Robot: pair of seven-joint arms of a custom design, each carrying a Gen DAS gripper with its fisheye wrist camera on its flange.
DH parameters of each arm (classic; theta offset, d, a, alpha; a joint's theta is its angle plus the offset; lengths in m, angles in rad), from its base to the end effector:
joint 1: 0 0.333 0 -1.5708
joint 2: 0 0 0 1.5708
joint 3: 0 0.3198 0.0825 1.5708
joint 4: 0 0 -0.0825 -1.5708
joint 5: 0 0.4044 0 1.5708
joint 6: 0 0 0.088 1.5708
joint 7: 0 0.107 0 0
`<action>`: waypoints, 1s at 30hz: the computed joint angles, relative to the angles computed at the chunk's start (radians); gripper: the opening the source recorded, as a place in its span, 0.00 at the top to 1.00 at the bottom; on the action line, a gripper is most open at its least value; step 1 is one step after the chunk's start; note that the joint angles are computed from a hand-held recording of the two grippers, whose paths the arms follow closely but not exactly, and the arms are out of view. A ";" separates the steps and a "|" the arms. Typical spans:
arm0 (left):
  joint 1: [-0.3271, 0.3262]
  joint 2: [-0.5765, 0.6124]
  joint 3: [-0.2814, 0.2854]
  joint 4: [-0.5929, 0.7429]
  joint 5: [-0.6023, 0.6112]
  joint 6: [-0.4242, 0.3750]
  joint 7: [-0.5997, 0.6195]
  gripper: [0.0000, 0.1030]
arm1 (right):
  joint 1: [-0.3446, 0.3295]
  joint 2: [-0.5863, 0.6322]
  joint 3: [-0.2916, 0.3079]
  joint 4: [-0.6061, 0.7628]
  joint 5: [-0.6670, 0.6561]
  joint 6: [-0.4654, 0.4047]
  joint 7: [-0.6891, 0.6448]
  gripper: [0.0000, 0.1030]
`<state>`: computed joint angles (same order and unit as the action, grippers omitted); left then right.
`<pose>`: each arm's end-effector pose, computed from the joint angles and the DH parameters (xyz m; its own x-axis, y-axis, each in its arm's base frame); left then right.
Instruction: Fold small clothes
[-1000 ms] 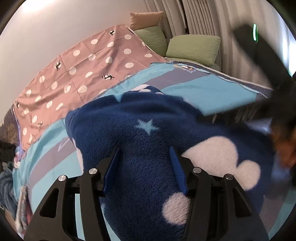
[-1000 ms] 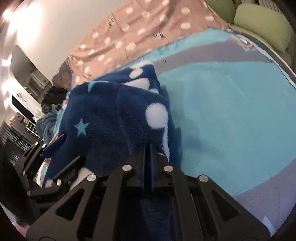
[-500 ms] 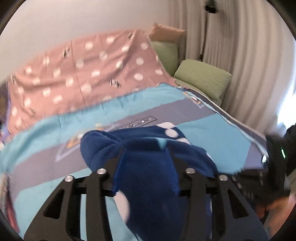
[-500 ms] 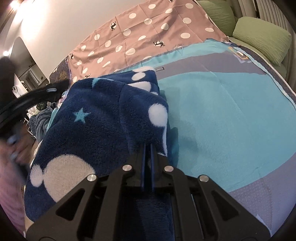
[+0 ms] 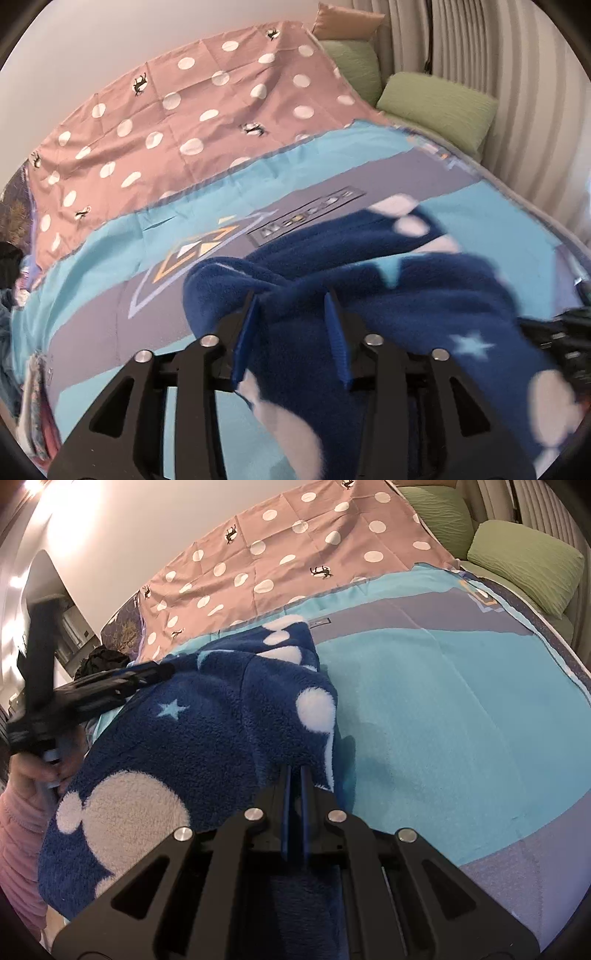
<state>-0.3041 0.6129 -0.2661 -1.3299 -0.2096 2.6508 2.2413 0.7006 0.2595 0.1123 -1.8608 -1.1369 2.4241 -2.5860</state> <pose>0.6990 -0.3738 0.4633 -0.8040 -0.5841 -0.1118 -0.3605 0.6282 -0.6894 0.4644 0.4786 0.4072 -0.3453 -0.8678 -0.3574 -0.5465 0.4955 -0.6751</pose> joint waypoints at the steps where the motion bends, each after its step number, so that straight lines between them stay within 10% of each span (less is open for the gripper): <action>1: 0.052 -0.027 -0.059 -0.035 -0.064 -0.016 0.056 0.59 | -0.006 -0.008 0.003 -0.003 0.014 0.009 -0.017 0.94; 3: 0.127 -0.086 -0.138 -0.115 -0.177 -0.069 0.192 0.51 | -0.021 -0.040 0.008 -0.016 0.050 0.026 -0.076 0.93; 7: 0.054 -0.147 -0.072 -0.302 -0.112 0.147 0.288 0.46 | -0.002 -0.043 -0.003 0.094 0.111 -0.167 -0.307 0.91; 12: 0.067 -0.126 -0.081 -0.260 -0.154 0.074 0.281 0.46 | -0.122 0.077 0.004 0.235 0.287 0.098 -0.596 0.91; 16: 0.084 -0.124 -0.094 -0.264 -0.201 0.071 0.307 0.46 | -0.151 0.294 0.004 0.451 0.561 -0.002 -0.879 0.91; 24: 0.103 -0.109 -0.114 -0.262 -0.274 0.079 0.344 0.47 | -0.009 0.110 -0.130 0.236 0.402 0.023 -0.592 0.81; 30: 0.068 -0.120 -0.079 -0.278 -0.236 0.111 0.292 0.46 | 0.110 -0.171 -0.055 -0.088 0.000 0.003 -0.024 0.71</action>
